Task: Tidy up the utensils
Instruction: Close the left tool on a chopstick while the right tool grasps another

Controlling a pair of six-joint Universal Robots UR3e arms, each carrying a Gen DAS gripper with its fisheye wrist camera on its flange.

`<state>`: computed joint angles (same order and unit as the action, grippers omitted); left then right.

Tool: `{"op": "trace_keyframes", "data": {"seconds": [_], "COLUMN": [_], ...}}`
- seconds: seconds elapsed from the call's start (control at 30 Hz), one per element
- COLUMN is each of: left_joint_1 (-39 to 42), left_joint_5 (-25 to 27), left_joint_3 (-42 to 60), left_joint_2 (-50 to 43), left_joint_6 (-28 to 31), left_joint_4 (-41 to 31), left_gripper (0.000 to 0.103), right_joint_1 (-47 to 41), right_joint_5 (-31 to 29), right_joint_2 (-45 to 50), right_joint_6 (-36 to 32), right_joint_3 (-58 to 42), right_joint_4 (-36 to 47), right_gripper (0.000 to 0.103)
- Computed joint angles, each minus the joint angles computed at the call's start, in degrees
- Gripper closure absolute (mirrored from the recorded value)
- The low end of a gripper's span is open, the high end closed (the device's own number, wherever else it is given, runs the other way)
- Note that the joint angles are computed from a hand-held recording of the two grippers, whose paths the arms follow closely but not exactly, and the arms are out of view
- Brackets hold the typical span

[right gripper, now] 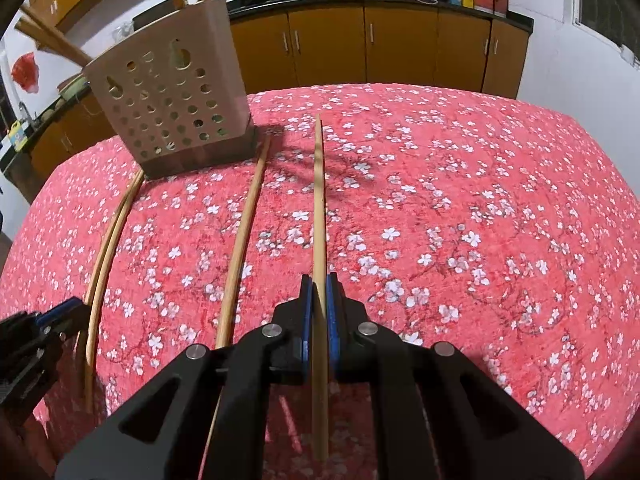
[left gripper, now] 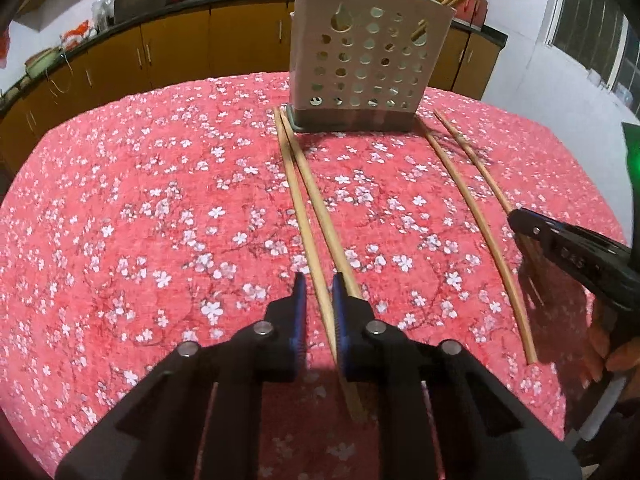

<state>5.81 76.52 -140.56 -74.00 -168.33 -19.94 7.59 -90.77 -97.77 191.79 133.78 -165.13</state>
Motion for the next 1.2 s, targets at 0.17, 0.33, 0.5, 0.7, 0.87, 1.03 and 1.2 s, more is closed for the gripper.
{"op": "trace_keyframes", "data": {"seconds": [0.17, 0.33, 0.5, 0.7, 0.87, 1.03, 1.2], "left_joint_1": [2.3, 9.8, 15.3, 18.7, 22.5, 24.7, 24.8], "left_joint_5": [0.6, -0.7, -2.6, -5.4, -9.2, -10.5, -10.9], "left_joint_3": [0.0, 0.8, 1.7, -0.3, -2.1, -3.1, -3.3], "left_joint_2": [-1.2, -1.0, -1.8, -0.9, 3.1, 5.6, 6.2], "left_joint_6": [1.0, 4.0, 7.1, 8.6, 10.5, 12.4, 12.1], "left_joint_4": [2.0, 0.4, -0.2, 1.6, -2.2, -4.6, -5.0], "left_gripper": [0.095, 0.095, 0.095, 0.094, 0.094, 0.093, 0.093], "right_joint_1": [-0.2, -0.9, -1.7, -2.3, -2.7, -2.5, -2.6], "right_joint_5": [0.4, 0.3, -1.1, -0.9, -0.6, -1.0, -0.7], "right_joint_2": [-0.7, -0.2, 2.8, 3.6, 3.0, 3.1, 3.3], "right_joint_6": [-1.4, -1.9, -1.4, -1.3, -1.5, -1.6, -1.3], "right_joint_3": [1.1, 0.7, -1.4, -0.9, -0.2, -0.1, -0.1], "right_joint_4": [-0.9, -1.2, -2.5, -4.3, -4.5, -4.6, -4.9], "right_gripper": [0.095, 0.095, 0.095, 0.095, 0.095, 0.094, 0.094]}}
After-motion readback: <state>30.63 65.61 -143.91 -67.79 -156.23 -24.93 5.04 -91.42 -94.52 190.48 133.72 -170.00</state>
